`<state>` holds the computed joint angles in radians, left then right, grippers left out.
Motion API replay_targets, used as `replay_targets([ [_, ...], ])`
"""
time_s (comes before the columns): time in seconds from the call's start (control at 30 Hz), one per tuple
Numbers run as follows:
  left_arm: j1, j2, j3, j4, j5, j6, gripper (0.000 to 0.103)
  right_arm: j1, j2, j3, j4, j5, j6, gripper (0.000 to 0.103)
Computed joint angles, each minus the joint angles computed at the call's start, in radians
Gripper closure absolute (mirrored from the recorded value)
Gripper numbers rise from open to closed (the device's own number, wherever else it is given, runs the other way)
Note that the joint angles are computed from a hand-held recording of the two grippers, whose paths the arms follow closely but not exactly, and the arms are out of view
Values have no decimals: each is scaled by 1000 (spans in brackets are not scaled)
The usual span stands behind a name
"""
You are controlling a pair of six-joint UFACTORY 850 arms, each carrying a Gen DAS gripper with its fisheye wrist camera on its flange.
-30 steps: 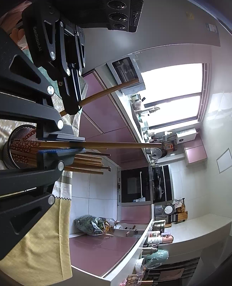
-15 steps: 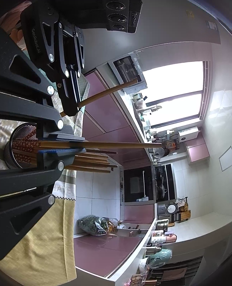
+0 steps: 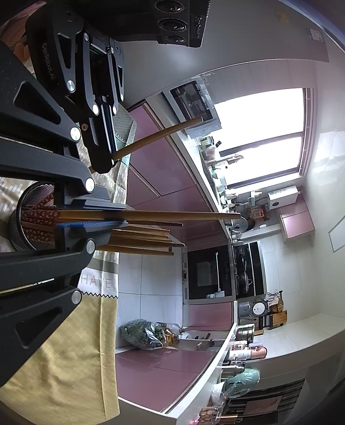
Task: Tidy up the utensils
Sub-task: 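Lower the chopstick into the mesh cup and open the right tool while the left releases its own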
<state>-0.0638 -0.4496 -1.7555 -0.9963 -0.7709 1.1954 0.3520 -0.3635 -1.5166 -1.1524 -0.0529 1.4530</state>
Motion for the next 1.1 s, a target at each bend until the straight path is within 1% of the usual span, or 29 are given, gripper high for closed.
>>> replay_targets([
  [0.03, 0, -3, -5, 4, 0, -3, 96, 1, 1, 5, -29, 0, 29, 97],
  [0.13, 0, -5, -2, 6, 3, 0, 96, 1, -2, 3, 12, -1, -10, 97],
  [0.37, -4, -10, 2, 10, 9, 4, 96, 0, -4, 8, 18, 1, -14, 97],
  [0.47, -6, -8, 11, 12, 14, 8, 96, -1, -10, 2, 113, 1, -110, 97],
  [0.63, -12, -18, 1, 24, 15, 2, 96, 0, -12, 1, 169, -1, -162, 97],
  [0.77, -16, -21, 2, 32, 18, 0, 96, -1, -21, -5, 320, -3, -312, 97],
  [0.87, -21, -29, -2, 42, 22, -6, 96, -2, -29, -14, 482, -8, -473, 97],
  [0.93, -23, -34, -5, 49, 25, -7, 95, -3, -32, -15, 541, -9, -532, 97],
  [1.07, -22, -35, 4, 44, 28, 7, 95, -4, -36, -15, 592, -11, -581, 97],
  [1.1, -23, -37, 2, 46, 29, 6, 95, -5, -38, -15, 627, -12, -616, 97],
])
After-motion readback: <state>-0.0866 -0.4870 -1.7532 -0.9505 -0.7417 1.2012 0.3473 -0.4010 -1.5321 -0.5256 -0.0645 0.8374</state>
